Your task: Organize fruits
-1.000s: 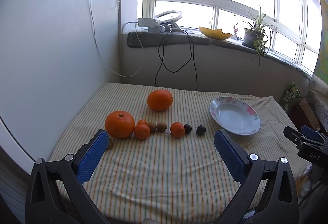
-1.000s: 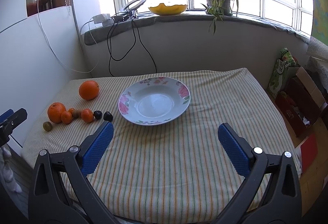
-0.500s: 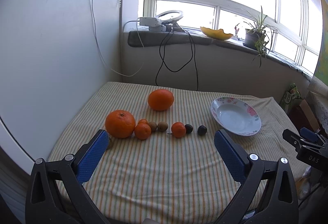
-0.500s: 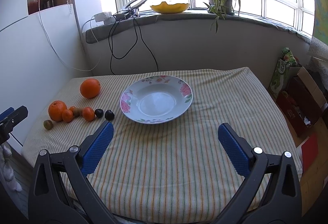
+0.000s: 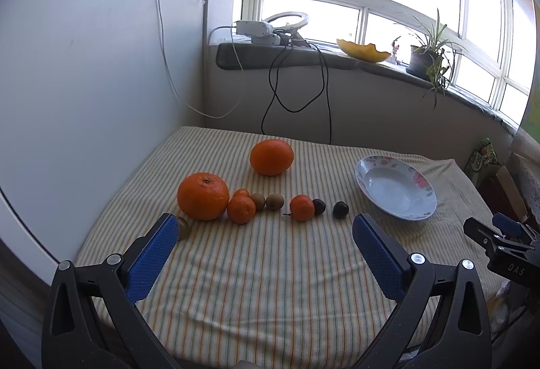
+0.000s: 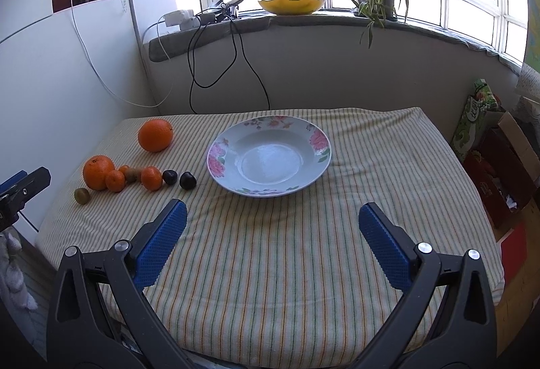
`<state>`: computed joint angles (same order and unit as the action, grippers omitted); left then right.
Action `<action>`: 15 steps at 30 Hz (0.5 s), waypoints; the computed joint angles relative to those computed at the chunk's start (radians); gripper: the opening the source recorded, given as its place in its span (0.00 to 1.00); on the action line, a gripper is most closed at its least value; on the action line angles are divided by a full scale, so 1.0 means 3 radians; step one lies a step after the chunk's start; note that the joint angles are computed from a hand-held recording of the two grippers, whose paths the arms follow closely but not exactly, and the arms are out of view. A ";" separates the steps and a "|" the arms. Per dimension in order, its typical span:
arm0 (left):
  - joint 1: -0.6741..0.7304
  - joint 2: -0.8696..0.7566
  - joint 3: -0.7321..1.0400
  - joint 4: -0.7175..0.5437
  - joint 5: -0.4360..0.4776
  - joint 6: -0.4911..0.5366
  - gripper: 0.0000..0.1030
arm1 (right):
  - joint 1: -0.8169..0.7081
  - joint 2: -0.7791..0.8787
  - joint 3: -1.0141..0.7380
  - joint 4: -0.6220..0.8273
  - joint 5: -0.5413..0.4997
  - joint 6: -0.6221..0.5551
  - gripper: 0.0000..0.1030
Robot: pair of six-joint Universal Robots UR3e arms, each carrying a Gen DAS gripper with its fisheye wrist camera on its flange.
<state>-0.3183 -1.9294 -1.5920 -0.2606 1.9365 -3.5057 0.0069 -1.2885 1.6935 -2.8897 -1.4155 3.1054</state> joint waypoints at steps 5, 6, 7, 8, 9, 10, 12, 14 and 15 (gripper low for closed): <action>0.0054 0.0028 -0.0100 0.0062 -0.0056 -0.0017 0.99 | 0.0019 0.0028 -0.0017 0.0019 0.0043 -0.0023 1.00; 0.0067 0.0032 -0.0119 0.0074 -0.0063 -0.0019 0.99 | 0.0028 0.0035 -0.0024 0.0024 0.0047 -0.0029 1.00; 0.0081 0.0039 -0.0145 0.0092 -0.0075 -0.0019 0.99 | 0.0037 0.0046 -0.0034 0.0030 0.0049 -0.0037 1.00; 0.0098 0.0048 -0.0173 0.0109 -0.0089 -0.0020 0.99 | 0.0048 0.0062 -0.0049 0.0032 0.0049 -0.0043 1.00; 0.0112 0.0051 -0.0190 0.0117 -0.0099 -0.0024 0.99 | 0.0056 0.0076 -0.0060 0.0034 0.0053 -0.0050 1.00; 0.0126 0.0059 -0.0214 0.0128 -0.0107 -0.0027 0.99 | 0.0063 0.0085 -0.0067 0.0036 0.0056 -0.0055 1.00; 0.0157 0.0080 -0.0274 0.0147 -0.0120 -0.0038 0.99 | 0.0075 0.0106 -0.0084 0.0039 0.0070 -0.0067 1.00; 0.0199 0.0100 -0.0330 0.0165 -0.0141 -0.0053 0.99 | 0.0087 0.0128 -0.0105 0.0045 0.0086 -0.0070 1.00; 0.0222 0.0110 -0.0358 0.0179 -0.0154 -0.0055 0.99 | 0.0093 0.0141 -0.0122 0.0052 0.0101 -0.0070 1.00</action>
<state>-0.2517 -1.8963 -1.6993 -0.2070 1.8902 -3.5223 0.0349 -1.2463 1.6570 -2.8740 -1.3853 3.0844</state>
